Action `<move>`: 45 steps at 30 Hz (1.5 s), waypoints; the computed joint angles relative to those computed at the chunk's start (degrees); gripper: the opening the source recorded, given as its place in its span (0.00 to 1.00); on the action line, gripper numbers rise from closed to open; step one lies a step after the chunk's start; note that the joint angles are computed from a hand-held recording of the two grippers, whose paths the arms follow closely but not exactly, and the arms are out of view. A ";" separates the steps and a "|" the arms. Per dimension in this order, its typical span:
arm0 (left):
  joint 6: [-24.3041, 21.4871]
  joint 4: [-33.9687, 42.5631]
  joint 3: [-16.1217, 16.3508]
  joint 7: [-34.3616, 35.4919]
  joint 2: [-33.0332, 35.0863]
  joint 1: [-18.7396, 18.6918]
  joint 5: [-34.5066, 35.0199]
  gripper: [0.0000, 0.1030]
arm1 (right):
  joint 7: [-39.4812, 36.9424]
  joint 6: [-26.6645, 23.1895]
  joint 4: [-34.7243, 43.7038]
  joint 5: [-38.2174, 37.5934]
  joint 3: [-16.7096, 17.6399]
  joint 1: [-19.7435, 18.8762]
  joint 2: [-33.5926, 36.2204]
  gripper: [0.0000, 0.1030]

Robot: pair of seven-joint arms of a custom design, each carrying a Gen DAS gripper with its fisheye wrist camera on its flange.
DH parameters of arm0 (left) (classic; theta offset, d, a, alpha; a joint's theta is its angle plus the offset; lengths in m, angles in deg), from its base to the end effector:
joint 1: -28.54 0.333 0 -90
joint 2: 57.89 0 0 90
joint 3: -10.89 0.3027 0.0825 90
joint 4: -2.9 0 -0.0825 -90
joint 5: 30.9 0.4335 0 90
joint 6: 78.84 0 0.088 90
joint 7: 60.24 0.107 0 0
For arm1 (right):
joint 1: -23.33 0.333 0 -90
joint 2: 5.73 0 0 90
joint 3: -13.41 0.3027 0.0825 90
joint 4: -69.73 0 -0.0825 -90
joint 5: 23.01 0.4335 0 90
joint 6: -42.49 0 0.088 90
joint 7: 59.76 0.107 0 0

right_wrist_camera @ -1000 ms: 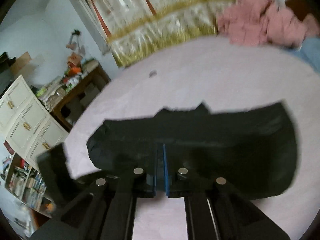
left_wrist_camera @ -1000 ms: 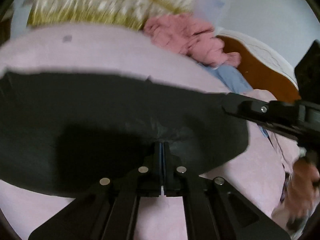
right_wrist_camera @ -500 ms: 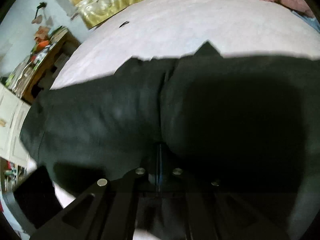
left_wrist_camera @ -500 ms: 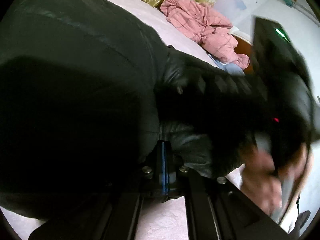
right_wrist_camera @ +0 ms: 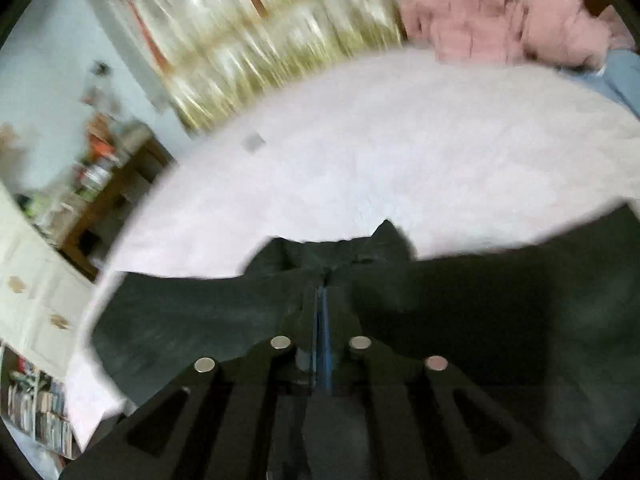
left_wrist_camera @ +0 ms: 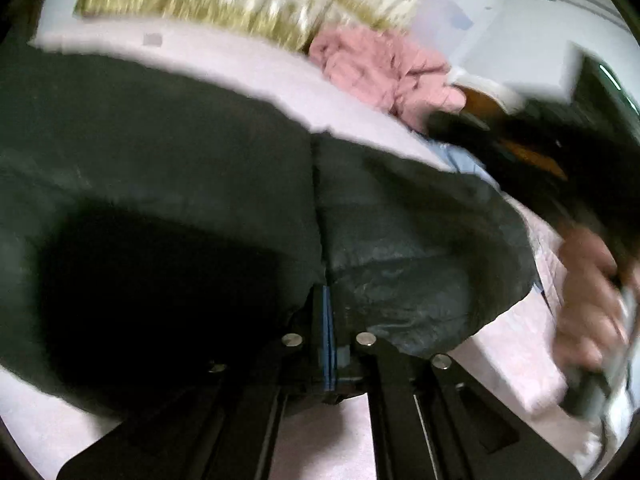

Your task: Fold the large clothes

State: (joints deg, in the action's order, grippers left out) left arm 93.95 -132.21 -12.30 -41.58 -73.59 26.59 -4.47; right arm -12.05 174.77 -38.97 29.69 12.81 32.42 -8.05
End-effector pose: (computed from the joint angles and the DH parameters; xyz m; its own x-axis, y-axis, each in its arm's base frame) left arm 0.4839 -0.2739 0.4897 0.1048 -0.8801 0.4630 -0.6233 -0.4209 -0.6590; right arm 0.6281 0.1097 0.5454 0.5041 -0.7419 -0.4421 -0.7510 -0.1238 -0.6485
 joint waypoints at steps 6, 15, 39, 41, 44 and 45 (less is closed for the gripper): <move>0.31 -4.79 -9.48 -9.98 -12.18 12.14 7.19 0.02 | -5.40 -1.91 -20.47 10.96 -7.70 -3.94 -17.76 0.86; -14.81 -9.29 -1.38 0.58 -27.84 10.74 5.36 1.00 | 1.30 -2.40 -17.87 21.21 -10.77 -5.39 -7.32 0.86; -5.79 -4.05 8.53 26.05 -6.14 -3.24 -20.31 0.19 | -5.99 18.55 -9.27 -2.53 -6.97 -3.73 -13.99 0.21; -5.65 -3.82 6.00 24.35 -6.68 -0.99 -16.72 0.14 | -9.76 20.74 -12.66 -1.15 -6.70 -0.43 -18.09 0.21; -5.00 -4.30 4.69 21.74 -6.97 -0.04 -14.68 0.12 | -12.51 22.59 -15.86 -0.66 -6.49 4.44 -21.41 0.21; -4.65 -4.38 4.52 21.06 -6.94 0.19 -14.17 0.12 | -12.87 23.78 -16.93 -0.45 -6.13 6.11 -22.27 0.21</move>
State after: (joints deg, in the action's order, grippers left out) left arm 89.30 -136.59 -7.77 -20.52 -80.53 26.78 -18.64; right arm -24.92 198.55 -55.90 29.24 6.68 38.53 -30.32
